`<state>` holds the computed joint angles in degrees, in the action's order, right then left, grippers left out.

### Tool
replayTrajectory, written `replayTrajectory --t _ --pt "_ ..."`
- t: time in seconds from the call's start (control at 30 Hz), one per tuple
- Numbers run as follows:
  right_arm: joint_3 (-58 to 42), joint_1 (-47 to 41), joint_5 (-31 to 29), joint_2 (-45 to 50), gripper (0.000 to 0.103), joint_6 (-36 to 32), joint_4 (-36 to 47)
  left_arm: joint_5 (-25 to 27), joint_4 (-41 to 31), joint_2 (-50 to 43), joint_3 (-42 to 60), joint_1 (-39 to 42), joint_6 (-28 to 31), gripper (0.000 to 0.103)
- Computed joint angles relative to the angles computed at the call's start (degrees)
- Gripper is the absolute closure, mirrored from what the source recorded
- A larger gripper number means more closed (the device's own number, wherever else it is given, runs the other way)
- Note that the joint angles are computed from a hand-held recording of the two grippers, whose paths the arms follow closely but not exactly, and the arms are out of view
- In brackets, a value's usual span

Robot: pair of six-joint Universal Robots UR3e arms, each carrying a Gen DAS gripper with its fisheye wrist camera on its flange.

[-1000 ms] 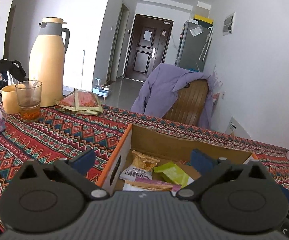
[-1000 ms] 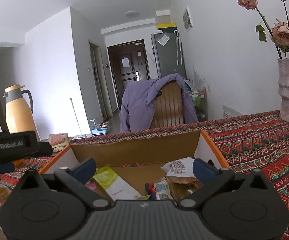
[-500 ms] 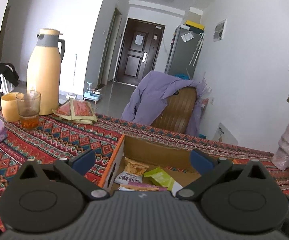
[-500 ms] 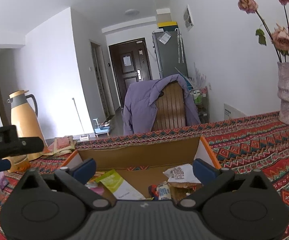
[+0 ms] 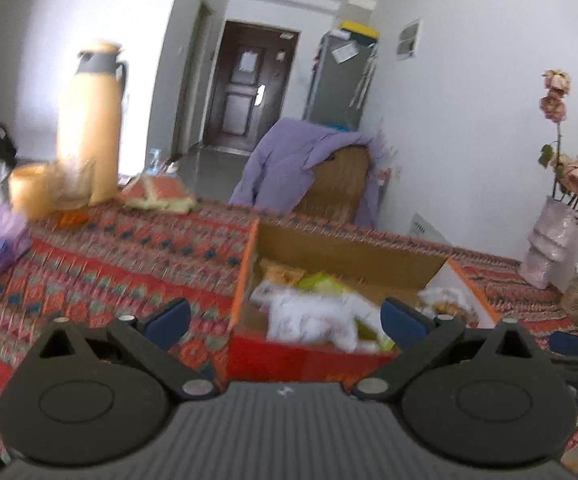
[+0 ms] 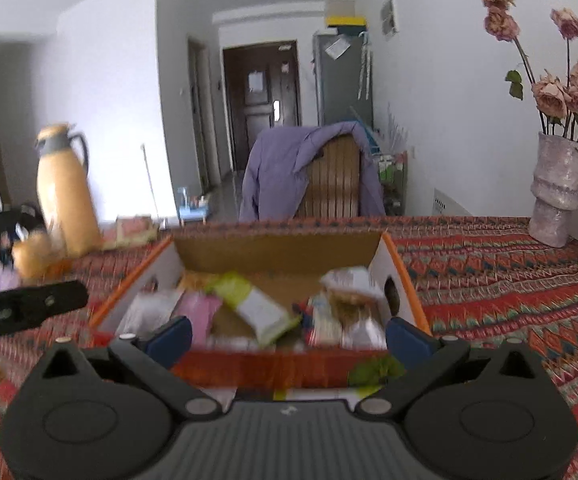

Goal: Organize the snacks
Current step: 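Move both tools back over the remaining packets on the tablecloth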

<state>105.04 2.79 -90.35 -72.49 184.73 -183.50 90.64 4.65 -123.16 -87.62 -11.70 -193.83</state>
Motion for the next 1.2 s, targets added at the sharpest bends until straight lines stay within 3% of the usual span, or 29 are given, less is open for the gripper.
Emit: replayTrajectory --t 0.23,0.33,0.4,0.6,0.73,0.93,1.2 --pt "1.31 3.48 -2.43 -1.61 0.0 -2.06 8.2 -2.14 9.94 8.02 -18.69 2.83 4.28 0.0" --pt "-0.08 3.09 -1.65 -0.44 0.0 1.28 7.27 -2.14 10.91 11.15 -23.04 4.97 6.01 0.0" --pt "0.62 3.42 -1.72 -0.01 0.0 2.84 4.53 -1.41 9.28 13.65 -24.78 5.52 5.44 0.0" --pt "15.13 -0.53 3.67 -3.62 0.0 6.4 -12.93 3.33 5.74 15.0 -22.75 2.58 4.63 0.0" --pt "22.23 -3.77 7.99 -7.49 0.0 3.33 -14.55 6.24 4.55 15.39 -22.33 0.62 2.3 0.0" --pt "28.78 -5.26 10.67 -11.64 0.0 -0.51 -14.85 5.9 4.37 17.31 -26.85 0.37 -0.09 0.0" --pt "31.77 1.63 7.62 -10.25 0.0 -2.14 -18.43 9.76 5.34 18.6 -31.84 -3.3 3.25 0.0"
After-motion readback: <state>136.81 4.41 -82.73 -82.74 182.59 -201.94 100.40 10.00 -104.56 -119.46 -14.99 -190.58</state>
